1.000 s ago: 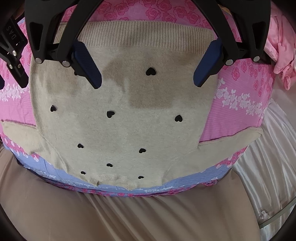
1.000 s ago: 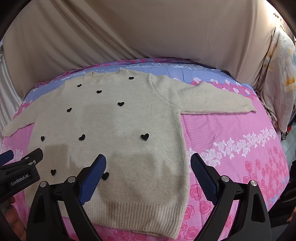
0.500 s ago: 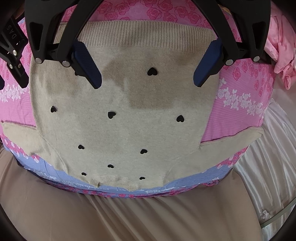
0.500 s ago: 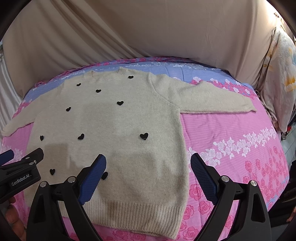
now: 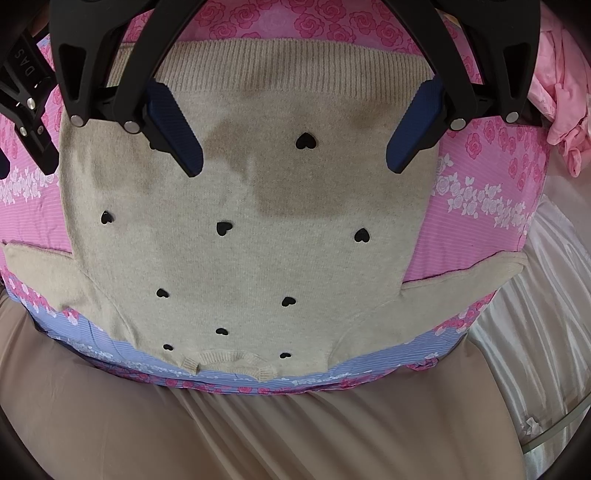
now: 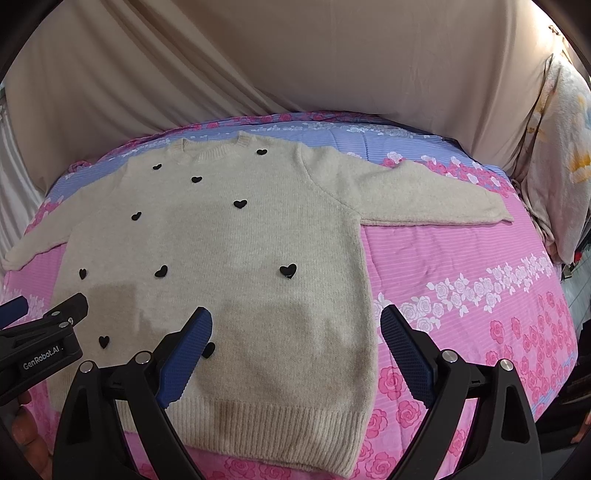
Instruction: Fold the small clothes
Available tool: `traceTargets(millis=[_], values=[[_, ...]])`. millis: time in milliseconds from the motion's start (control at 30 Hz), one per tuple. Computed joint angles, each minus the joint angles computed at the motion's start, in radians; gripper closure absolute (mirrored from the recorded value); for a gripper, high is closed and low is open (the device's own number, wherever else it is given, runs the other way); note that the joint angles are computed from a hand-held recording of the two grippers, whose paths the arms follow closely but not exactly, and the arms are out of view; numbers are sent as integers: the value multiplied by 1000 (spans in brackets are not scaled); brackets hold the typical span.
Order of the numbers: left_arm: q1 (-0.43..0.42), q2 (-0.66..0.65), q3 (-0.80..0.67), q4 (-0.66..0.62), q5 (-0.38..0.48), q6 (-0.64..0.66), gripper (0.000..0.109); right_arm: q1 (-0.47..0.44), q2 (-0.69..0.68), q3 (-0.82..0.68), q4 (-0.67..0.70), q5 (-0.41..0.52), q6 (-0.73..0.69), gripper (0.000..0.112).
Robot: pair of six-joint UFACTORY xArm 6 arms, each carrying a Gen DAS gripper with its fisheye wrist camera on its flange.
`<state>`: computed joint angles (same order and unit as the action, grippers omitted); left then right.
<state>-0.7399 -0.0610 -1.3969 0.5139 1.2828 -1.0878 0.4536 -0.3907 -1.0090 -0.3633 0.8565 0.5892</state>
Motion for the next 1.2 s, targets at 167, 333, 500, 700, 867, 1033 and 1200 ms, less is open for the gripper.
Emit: traceTargets(millis=[167, 333, 500, 700, 867, 1033, 1200], values=[[-1, 10, -7, -6, 1, 0, 11, -6, 9, -3, 6, -2, -8, 22], [0, 45, -40, -13, 3, 2, 11, -51, 22, -1, 39, -10, -35, 22], [-3, 86, -83, -19, 7, 13, 11, -200, 49, 0, 39, -49, -45, 22], [-5, 169, -191, -31, 48, 45, 11, -493, 211, -109, 57, -133, -119, 22], [5, 228, -278, -32, 93, 42, 11, -693, 473, -344, 160, -149, -231, 22], [21, 283, -352, -42, 143, 37, 11, -783, 740, -626, 283, -106, -294, 24], [46, 347, -430, -63, 199, 70, 11, -832, 945, -864, 368, -37, -206, 26]])
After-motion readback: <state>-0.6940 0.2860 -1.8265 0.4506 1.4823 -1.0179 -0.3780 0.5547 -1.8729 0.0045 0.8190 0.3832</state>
